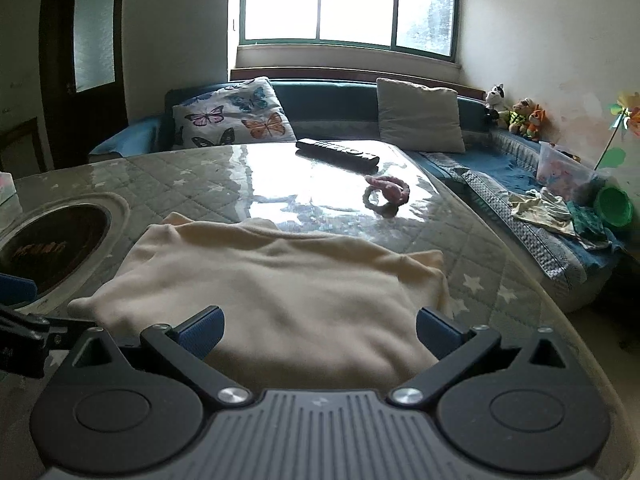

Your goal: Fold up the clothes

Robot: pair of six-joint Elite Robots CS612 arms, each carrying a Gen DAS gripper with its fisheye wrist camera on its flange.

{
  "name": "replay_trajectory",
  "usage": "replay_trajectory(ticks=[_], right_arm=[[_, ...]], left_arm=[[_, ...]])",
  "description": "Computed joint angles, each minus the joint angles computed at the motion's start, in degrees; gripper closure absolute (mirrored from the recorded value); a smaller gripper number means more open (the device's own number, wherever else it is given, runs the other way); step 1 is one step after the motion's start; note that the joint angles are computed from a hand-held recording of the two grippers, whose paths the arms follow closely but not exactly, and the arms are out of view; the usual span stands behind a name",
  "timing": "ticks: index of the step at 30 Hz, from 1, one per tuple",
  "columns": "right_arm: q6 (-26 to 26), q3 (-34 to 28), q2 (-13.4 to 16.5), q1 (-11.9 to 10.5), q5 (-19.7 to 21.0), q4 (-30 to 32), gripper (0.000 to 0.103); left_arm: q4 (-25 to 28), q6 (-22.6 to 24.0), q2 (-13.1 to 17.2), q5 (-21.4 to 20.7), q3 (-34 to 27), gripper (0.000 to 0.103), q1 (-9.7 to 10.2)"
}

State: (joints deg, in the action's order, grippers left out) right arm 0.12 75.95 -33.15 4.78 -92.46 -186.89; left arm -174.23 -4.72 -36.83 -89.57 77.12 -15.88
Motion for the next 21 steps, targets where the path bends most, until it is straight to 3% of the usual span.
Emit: replay_trajectory(ticks=[21], right_arm=[[5.36,7.15,-3.36,0.87,-0.96,-1.12,0.0]], left_arm=[[-1.35,3.87,-2.22,1.83,4.74,0.0,-0.33]])
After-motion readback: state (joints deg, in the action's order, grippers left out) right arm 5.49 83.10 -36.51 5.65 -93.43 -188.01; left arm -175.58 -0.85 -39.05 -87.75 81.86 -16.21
